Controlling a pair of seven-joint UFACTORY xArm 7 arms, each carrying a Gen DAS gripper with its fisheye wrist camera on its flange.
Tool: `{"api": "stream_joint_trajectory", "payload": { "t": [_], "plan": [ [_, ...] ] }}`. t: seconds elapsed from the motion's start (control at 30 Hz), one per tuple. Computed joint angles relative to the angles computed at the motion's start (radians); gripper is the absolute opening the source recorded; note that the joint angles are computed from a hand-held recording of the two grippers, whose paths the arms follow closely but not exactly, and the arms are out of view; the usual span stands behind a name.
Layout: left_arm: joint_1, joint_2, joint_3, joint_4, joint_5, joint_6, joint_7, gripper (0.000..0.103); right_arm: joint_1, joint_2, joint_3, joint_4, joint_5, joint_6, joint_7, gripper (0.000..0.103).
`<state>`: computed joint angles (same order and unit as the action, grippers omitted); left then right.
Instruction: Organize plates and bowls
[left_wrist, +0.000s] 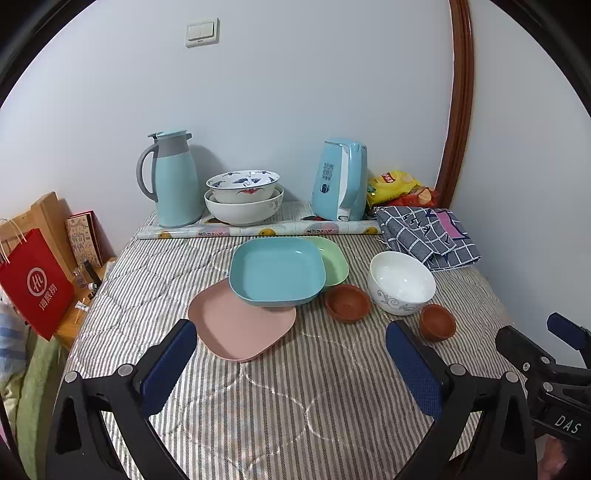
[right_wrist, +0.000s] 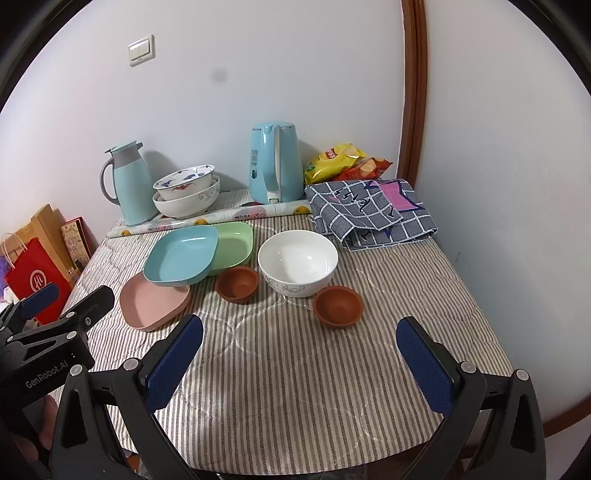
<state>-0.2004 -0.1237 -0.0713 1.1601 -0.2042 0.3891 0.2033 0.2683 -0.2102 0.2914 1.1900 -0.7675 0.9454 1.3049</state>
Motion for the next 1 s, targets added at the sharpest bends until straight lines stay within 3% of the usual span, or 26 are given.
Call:
{"api": "stream_joint_trajectory", "payload": {
  "t": [1.0],
  "plan": [
    [-0.002, 0.033, -0.007, 0.043, 0.006, 0.003, -0.005, 0.103, -0.007, 0.0, -0.006, 0.008, -0.001, -0.011, -0.006, 0.103]
  ]
}}
